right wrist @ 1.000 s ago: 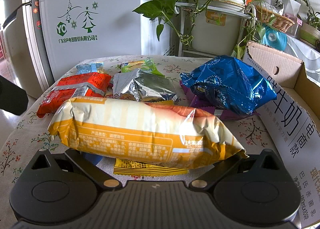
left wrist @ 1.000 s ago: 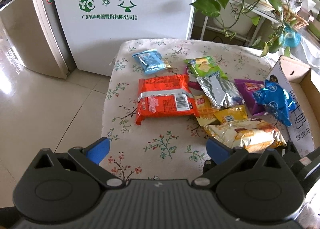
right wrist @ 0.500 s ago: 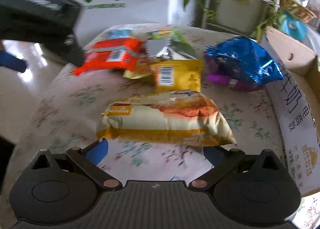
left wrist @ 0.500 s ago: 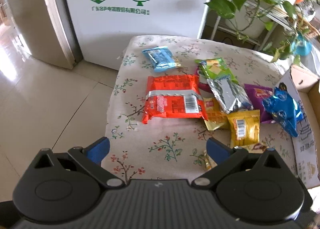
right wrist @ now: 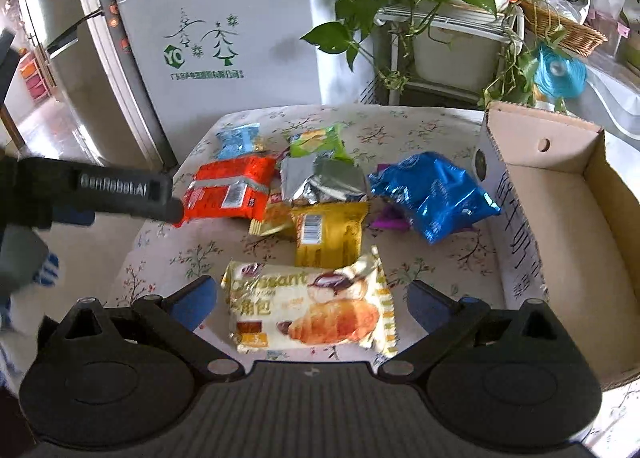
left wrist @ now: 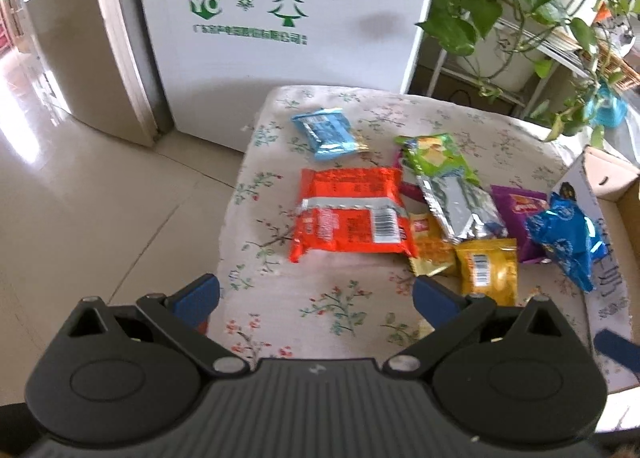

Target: Organize snacks

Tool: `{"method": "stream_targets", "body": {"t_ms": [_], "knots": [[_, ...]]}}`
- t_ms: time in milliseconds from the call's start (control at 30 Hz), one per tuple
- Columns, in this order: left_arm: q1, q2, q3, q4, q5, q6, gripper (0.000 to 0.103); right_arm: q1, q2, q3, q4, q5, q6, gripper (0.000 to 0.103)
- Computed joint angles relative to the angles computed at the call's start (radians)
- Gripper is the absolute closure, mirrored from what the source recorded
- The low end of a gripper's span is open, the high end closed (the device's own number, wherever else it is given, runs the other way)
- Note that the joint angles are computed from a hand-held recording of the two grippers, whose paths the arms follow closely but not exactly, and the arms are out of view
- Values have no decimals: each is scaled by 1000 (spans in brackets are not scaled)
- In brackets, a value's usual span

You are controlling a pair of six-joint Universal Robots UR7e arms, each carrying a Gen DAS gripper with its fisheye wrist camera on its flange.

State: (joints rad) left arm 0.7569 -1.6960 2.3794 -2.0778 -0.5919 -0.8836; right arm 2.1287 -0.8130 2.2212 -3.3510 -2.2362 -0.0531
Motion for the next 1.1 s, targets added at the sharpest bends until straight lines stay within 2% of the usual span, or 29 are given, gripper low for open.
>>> {"method": "stream_targets", "body": {"t_ms": [67,133,300,433,567,667,867,1000,1100], "knots": [[1,9,-1,-34,-26,31,1,4,17,-25,17,-31,1,0],[2,25,-7,-42,-28,56,1,4,7,-44,80,-58,13,0],[23,84,-56,-1,-11,100,1,-13,-16,-96,239,-95,108,0],[37,117,-88,-3,8,127,1,-19,-9,-137,288,-134,158,0],[46,140,-110,9,37,124,1,-21,-1,-184,337,-151,244,0],[56,157,-123,23,42,122,1,-14,32,-217,349,-205,247,0],[58,169,-121,21,38,107,1,-24,37,-222,371,-211,271,0],[62,160,-113,15,9,94,1,-15,54,-229,349,-236,231,0],[56,159,-106,22,13,90,1,-8,66,-232,343,-250,208,0]]}}
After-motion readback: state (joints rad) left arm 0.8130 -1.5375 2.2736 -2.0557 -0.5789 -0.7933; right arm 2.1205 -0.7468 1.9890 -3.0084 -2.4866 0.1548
